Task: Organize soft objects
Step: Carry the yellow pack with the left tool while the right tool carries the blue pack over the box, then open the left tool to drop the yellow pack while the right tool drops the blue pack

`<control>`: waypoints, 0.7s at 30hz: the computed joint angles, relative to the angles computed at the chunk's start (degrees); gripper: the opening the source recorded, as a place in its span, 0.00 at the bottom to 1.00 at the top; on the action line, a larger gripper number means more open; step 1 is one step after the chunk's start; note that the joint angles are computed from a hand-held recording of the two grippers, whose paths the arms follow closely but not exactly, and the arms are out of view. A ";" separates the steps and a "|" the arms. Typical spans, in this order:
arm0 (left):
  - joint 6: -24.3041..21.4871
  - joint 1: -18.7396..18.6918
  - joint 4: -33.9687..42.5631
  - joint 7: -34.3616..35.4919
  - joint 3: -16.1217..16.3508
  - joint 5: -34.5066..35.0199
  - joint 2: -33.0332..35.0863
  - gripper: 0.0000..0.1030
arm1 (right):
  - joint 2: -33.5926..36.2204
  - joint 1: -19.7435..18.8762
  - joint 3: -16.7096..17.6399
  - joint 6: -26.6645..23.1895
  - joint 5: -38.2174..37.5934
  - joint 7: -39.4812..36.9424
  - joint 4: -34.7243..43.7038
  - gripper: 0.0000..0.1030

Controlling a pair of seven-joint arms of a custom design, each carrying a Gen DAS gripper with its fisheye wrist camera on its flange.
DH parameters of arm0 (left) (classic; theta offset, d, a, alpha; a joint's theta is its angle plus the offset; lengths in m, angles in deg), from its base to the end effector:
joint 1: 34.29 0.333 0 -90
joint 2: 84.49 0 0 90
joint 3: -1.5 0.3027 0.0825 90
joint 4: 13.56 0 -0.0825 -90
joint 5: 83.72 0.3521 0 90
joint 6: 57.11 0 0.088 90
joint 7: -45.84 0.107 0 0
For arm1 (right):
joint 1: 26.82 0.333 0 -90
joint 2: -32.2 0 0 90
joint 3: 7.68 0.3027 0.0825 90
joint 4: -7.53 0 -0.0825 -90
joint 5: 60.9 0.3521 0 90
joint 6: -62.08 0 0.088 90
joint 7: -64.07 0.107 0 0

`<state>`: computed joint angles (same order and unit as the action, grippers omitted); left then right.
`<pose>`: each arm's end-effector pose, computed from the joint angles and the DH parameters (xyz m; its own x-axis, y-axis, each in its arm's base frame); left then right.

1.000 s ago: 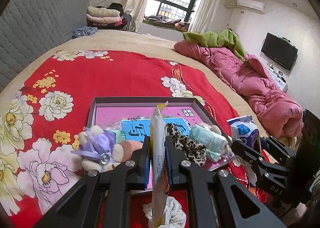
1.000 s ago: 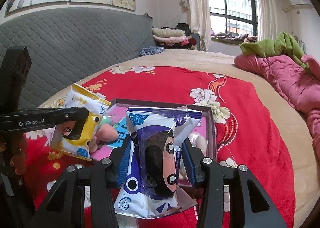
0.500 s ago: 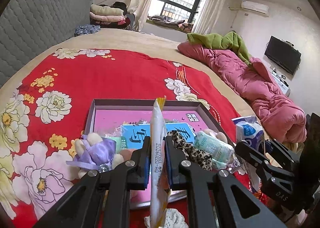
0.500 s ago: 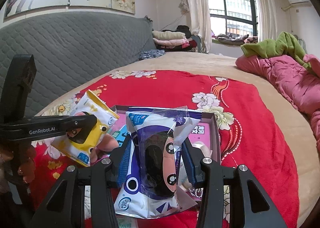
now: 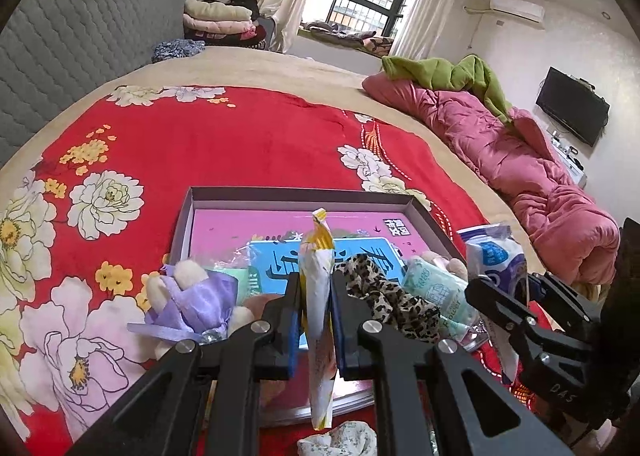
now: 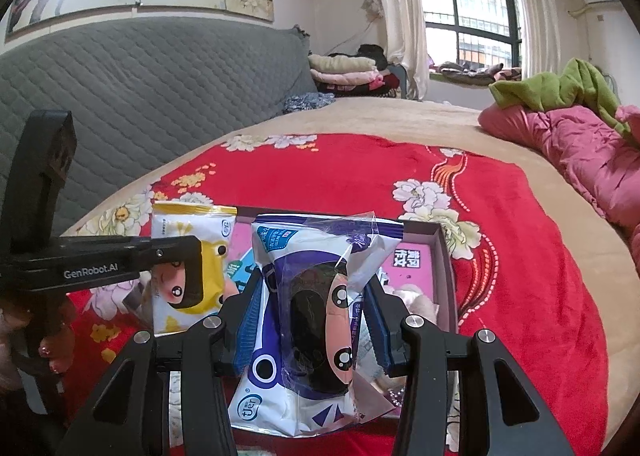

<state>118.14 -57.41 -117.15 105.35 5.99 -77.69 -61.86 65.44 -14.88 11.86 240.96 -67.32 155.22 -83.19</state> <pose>0.6238 -0.2265 0.4355 -0.0367 -0.9591 0.2806 -0.6886 -0.1792 -0.7026 0.6276 0.3284 0.4417 0.5165 -0.8497 -0.1061 -0.5132 -0.2079 -0.8327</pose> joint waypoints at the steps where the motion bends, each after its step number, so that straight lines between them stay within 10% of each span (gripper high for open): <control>1: -0.16 0.08 0.00 -0.10 -0.01 -0.10 -0.01 0.13 | 0.32 0.08 -0.02 -0.49 -0.08 -0.15 0.49 0.47; 21: -2.05 0.66 -0.22 -2.63 0.43 1.08 0.02 0.18 | 5.45 7.69 -7.11 -9.94 -0.57 -3.85 8.31 0.53</control>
<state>116.09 -56.75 -117.37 102.72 6.42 -76.61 -61.84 70.89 -7.19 4.75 231.02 -67.89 151.37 -74.88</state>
